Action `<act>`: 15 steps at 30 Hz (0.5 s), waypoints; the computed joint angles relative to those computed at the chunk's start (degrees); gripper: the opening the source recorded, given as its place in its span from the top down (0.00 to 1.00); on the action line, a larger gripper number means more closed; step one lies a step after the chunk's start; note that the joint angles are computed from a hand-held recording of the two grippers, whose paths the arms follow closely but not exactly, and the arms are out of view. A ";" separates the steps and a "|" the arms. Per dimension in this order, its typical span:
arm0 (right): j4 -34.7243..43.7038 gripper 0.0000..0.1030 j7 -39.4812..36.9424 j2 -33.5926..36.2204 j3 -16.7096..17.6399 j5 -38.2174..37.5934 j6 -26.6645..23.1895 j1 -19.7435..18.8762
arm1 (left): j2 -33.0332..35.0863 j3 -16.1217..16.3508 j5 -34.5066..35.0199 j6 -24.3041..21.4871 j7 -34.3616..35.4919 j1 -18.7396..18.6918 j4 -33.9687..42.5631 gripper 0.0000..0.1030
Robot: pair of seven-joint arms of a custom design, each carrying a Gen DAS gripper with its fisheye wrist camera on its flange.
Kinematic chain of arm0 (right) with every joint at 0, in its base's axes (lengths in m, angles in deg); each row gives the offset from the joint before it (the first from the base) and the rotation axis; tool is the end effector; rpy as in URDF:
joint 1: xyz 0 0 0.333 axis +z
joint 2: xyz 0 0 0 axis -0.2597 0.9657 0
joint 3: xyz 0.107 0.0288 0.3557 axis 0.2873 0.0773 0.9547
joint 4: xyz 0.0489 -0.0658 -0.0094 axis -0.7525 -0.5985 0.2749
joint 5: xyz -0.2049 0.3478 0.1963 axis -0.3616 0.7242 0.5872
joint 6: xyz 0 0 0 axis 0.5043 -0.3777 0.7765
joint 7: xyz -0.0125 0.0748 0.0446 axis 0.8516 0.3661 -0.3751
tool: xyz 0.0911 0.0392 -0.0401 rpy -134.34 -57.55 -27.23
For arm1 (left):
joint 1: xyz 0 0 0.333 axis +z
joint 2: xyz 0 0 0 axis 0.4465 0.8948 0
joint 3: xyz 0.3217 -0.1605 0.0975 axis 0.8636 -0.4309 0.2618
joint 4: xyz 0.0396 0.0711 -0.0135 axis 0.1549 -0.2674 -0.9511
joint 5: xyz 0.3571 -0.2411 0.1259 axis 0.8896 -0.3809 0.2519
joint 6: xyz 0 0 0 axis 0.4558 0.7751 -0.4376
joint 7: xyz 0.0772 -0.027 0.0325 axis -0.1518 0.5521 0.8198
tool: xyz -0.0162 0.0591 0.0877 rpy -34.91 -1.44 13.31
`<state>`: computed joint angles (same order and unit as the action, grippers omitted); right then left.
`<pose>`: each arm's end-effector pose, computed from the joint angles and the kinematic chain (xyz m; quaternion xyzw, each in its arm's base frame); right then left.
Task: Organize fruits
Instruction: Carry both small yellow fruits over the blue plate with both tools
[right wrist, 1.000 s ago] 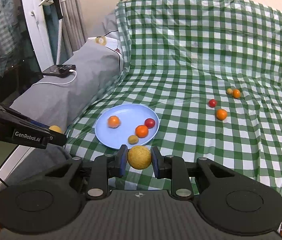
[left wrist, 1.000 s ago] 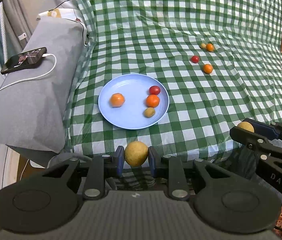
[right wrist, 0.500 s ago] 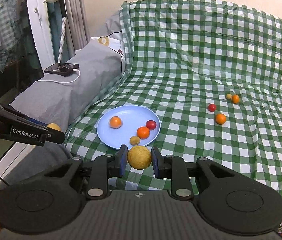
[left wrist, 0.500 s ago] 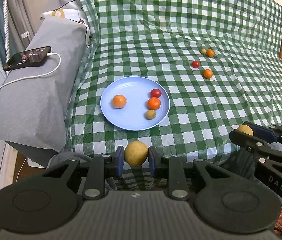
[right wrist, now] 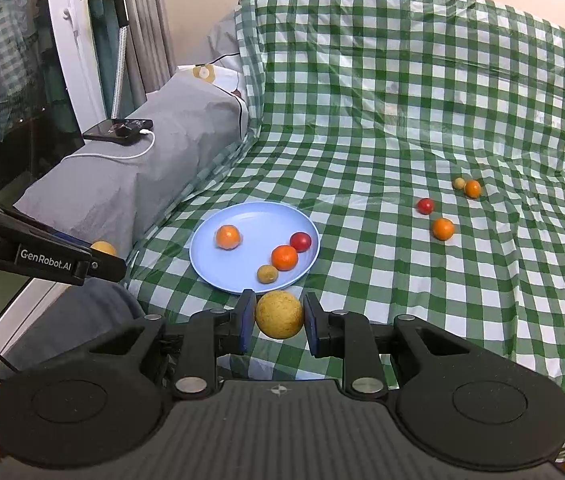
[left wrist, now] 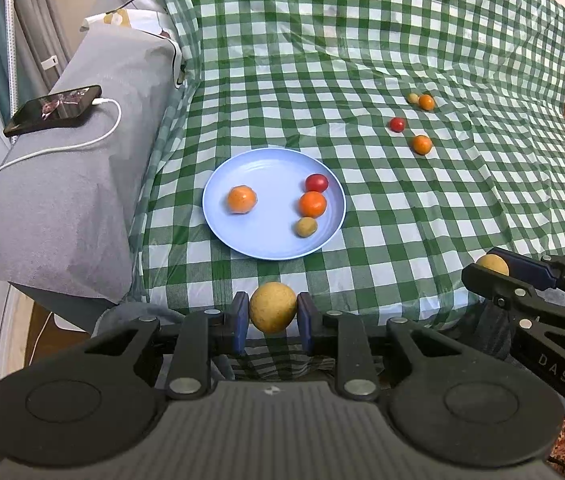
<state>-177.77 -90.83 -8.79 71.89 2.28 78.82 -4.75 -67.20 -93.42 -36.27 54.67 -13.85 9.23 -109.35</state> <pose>0.6334 0.1323 0.4075 -0.7902 0.3831 -0.1401 0.4574 0.5821 -0.3301 0.4663 -0.7475 0.6042 -0.1534 0.2293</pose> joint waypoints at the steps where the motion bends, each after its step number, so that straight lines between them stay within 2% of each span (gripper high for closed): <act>1: 0.22 0.74 0.38 0.22 0.00 -0.39 0.02 0.06 | 0.17 0.02 -0.17 0.03 0.09 0.07 0.14 0.73; 15: 9.66 0.74 9.29 8.44 2.75 -8.99 2.03 1.05 | 6.26 2.11 -0.99 -1.57 3.73 2.38 6.50 0.73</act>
